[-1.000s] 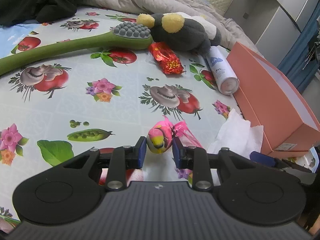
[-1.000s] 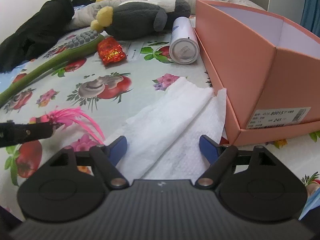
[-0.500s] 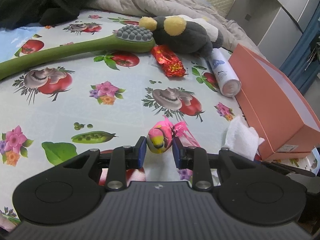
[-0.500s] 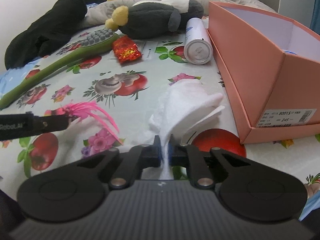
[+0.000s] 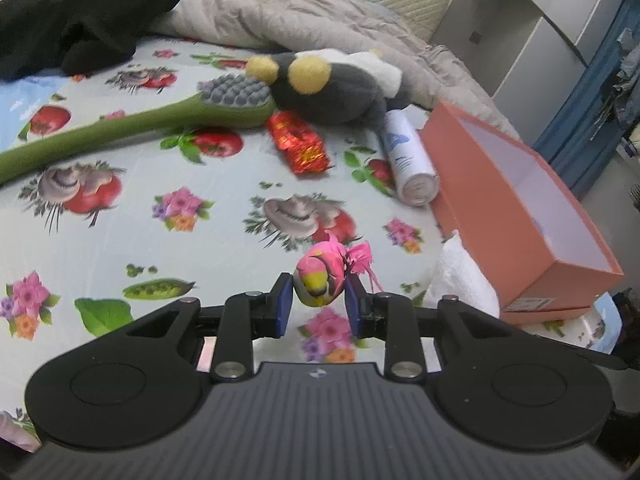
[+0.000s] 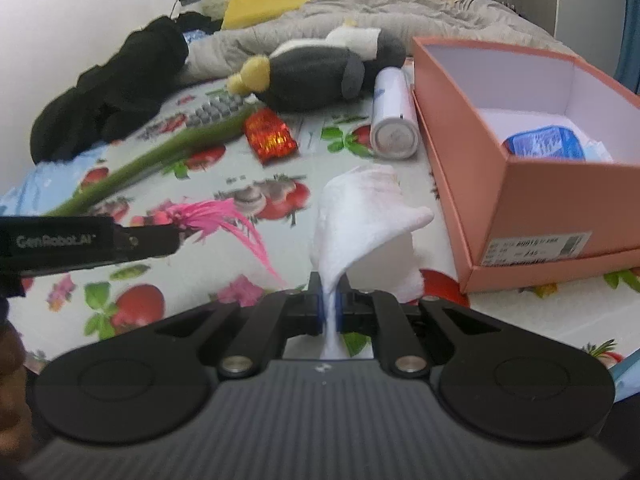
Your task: Organize soft objects
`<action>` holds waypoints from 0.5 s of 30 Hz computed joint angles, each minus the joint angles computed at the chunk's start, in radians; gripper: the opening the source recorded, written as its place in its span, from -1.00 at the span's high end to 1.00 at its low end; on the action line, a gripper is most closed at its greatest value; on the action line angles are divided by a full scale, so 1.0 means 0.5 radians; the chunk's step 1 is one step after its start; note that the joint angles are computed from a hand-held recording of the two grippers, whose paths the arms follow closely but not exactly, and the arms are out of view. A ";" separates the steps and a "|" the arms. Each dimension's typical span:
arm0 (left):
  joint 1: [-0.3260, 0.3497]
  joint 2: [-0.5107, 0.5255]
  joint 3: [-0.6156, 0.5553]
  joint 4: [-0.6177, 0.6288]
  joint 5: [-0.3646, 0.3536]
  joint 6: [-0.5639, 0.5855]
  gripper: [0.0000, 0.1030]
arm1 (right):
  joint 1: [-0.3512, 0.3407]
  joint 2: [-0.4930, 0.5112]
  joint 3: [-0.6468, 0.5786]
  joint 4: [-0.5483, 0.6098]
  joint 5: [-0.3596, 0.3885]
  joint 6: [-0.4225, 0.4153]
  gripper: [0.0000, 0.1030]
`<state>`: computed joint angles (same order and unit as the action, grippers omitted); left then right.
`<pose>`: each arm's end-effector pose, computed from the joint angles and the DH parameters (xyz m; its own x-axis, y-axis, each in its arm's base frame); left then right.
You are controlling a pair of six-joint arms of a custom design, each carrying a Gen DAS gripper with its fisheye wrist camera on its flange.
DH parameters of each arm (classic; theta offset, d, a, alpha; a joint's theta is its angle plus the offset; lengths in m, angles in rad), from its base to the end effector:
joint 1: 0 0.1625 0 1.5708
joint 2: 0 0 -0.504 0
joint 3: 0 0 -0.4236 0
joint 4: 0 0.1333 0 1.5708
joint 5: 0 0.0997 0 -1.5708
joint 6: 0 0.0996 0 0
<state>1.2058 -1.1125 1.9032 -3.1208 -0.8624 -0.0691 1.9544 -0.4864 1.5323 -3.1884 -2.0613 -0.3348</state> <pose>-0.0453 -0.6735 0.3272 -0.8851 -0.1937 -0.4232 0.1983 0.6657 -0.7194 0.3755 -0.6995 0.0116 -0.7592 -0.3448 0.5519 -0.5974 0.7057 -0.3808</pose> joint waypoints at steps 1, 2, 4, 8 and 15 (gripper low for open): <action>-0.017 -0.006 -0.011 0.026 0.004 -0.004 0.36 | 0.005 -0.011 -0.002 0.006 0.004 0.007 0.82; -0.030 -0.010 -0.022 0.046 0.004 -0.008 0.36 | 0.010 -0.022 -0.007 0.011 0.011 0.011 0.82; -0.058 -0.015 -0.051 0.074 -0.009 0.002 0.36 | 0.021 -0.040 -0.022 0.024 0.018 0.017 0.82; -0.116 -0.012 -0.131 0.122 0.000 0.038 0.36 | 0.049 -0.079 -0.066 0.029 0.038 0.013 0.82; -0.224 0.026 -0.349 0.232 -0.001 0.134 0.36 | 0.090 -0.135 -0.210 0.031 0.127 -0.044 0.82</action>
<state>1.0940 -1.0998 1.7287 -3.0049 -0.8628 -0.0019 1.9995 -0.5536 1.4271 -3.1729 -1.9977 -0.3566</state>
